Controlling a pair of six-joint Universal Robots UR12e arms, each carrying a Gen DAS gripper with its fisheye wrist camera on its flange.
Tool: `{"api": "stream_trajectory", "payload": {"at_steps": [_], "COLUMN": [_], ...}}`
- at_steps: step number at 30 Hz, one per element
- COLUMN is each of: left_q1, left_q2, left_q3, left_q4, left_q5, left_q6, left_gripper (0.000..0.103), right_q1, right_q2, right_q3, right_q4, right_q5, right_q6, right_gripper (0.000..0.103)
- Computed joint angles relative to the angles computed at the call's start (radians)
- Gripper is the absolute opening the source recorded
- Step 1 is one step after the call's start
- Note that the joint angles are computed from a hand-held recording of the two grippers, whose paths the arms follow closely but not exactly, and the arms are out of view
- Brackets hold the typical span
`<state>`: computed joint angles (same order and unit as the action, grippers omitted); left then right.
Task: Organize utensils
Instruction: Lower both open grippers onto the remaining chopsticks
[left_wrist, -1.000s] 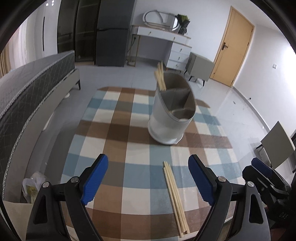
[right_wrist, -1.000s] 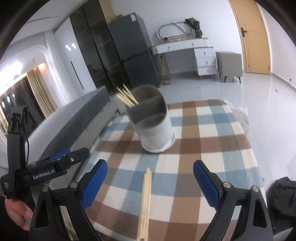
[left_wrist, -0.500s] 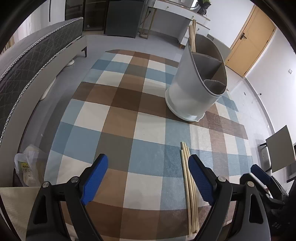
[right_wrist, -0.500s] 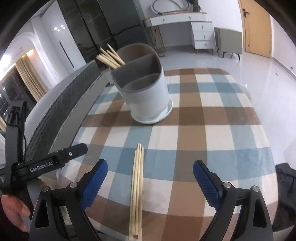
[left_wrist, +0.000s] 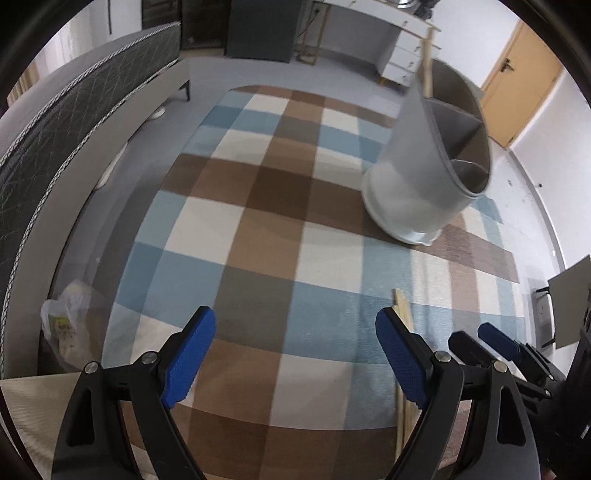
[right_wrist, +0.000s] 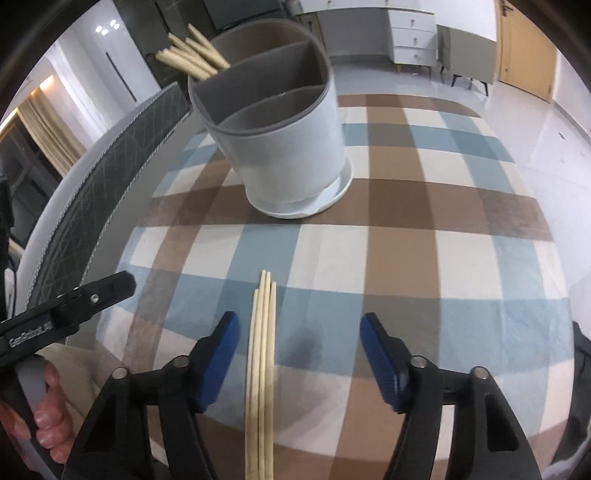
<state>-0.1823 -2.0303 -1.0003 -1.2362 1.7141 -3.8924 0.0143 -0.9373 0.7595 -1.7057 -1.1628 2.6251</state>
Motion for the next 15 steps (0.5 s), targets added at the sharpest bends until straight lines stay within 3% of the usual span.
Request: {"api": "stream_trajectory", "payload": {"at_steps": [6,12,15], "left_q1": [0.015,0.014,0.022], "left_q2": [0.001,0.004,0.005], "left_q3": [0.006,0.011,0.007], "left_q4": [-0.06,-0.05,-0.06], "left_q5": [-0.002,0.05,0.02], "left_q6": [-0.059,-0.062,-0.076], "left_gripper": [0.085,0.085,0.085], "right_q1": [0.029,0.049,0.055], "right_q2": [0.029,0.037,0.036], "right_q3": [-0.036,-0.041,-0.035], "right_q4": [0.032,0.031,0.017], "right_q5": [-0.081,-0.151,-0.181], "right_q6": [-0.051,-0.092,-0.089], "right_gripper": [0.051,0.047,0.044]}}
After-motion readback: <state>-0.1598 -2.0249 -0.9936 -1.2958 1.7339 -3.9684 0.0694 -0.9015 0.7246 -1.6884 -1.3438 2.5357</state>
